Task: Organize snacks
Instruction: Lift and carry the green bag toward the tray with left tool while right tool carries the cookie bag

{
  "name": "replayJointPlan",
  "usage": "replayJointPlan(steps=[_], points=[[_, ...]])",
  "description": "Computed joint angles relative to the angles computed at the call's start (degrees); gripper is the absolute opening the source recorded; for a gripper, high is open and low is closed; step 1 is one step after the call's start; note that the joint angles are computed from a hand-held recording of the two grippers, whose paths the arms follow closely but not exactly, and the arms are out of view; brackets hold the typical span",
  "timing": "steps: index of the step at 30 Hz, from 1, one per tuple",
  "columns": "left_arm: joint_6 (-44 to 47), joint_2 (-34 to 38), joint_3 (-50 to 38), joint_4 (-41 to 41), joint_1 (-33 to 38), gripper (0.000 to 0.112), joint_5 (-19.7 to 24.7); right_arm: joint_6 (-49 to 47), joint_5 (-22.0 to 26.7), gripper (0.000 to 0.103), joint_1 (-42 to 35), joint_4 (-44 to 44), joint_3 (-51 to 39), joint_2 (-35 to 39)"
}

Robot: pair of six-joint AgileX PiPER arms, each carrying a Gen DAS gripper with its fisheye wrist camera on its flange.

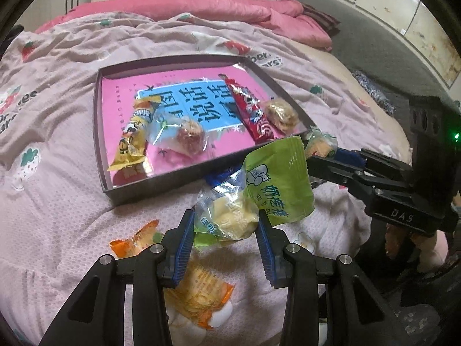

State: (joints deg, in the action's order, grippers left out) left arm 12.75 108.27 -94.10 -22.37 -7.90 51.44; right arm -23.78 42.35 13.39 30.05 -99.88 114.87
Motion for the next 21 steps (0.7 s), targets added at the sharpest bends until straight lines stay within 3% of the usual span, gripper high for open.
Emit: replayJointPlan(steps=[9,21], points=[[-0.8,-1.9,1.2,-1.2,0.4,0.043,-3.2,-2.5,-2.4,0.04,-0.1,1.3,0.7,-0.8],[-3.8,-1.0,-0.1,-0.3,1.2,0.043,-4.3,-3.2,-3.6,0.04,-0.7,2.5,0.3,-0.4]])
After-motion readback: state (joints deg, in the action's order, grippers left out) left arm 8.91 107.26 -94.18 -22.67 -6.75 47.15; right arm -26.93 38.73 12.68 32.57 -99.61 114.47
